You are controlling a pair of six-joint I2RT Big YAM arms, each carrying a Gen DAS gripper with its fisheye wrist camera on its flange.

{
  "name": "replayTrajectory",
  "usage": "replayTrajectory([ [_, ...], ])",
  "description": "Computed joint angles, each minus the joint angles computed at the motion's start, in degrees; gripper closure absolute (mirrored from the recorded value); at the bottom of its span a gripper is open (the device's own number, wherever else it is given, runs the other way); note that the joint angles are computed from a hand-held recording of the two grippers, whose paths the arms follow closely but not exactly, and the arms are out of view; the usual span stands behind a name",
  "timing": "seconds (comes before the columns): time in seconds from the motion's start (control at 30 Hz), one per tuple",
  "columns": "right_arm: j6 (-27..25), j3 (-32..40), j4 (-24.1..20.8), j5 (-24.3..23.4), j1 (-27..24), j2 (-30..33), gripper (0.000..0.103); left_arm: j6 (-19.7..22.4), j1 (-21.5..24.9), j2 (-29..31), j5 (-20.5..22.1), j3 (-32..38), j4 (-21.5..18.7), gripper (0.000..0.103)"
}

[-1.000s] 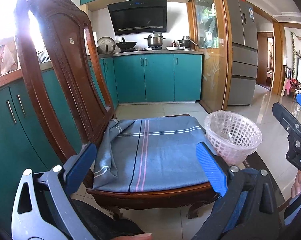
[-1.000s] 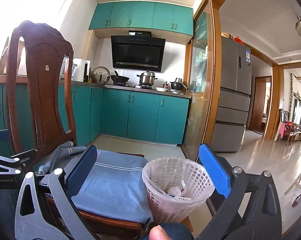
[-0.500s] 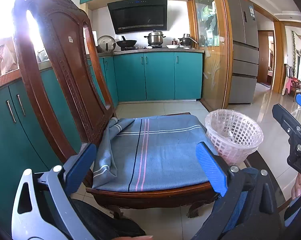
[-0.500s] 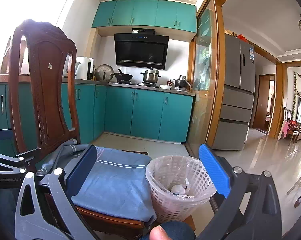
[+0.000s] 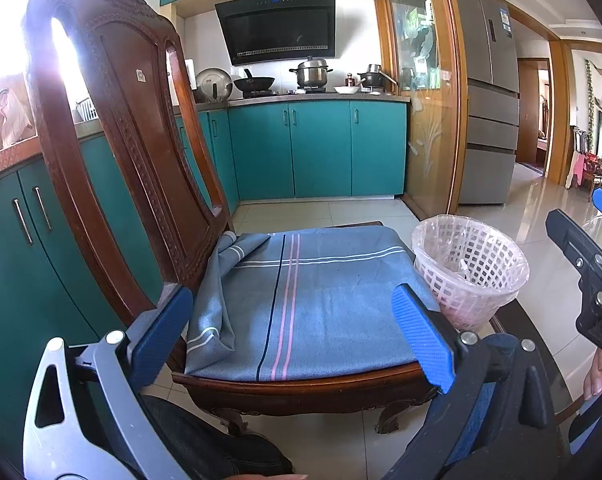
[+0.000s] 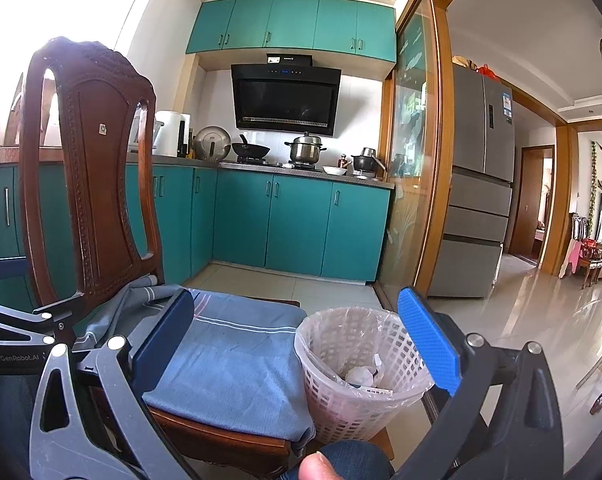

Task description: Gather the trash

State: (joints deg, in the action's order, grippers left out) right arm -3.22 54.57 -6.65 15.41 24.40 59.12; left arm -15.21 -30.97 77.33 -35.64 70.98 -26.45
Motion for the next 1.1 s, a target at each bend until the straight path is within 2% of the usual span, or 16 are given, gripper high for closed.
replayTrajectory([
  [1.1, 0.3, -0.7, 0.9, -0.3, -0.3, 1.3, 0.003, -0.8, -0.3, 0.9, -0.4, 0.6, -1.5, 0.003],
])
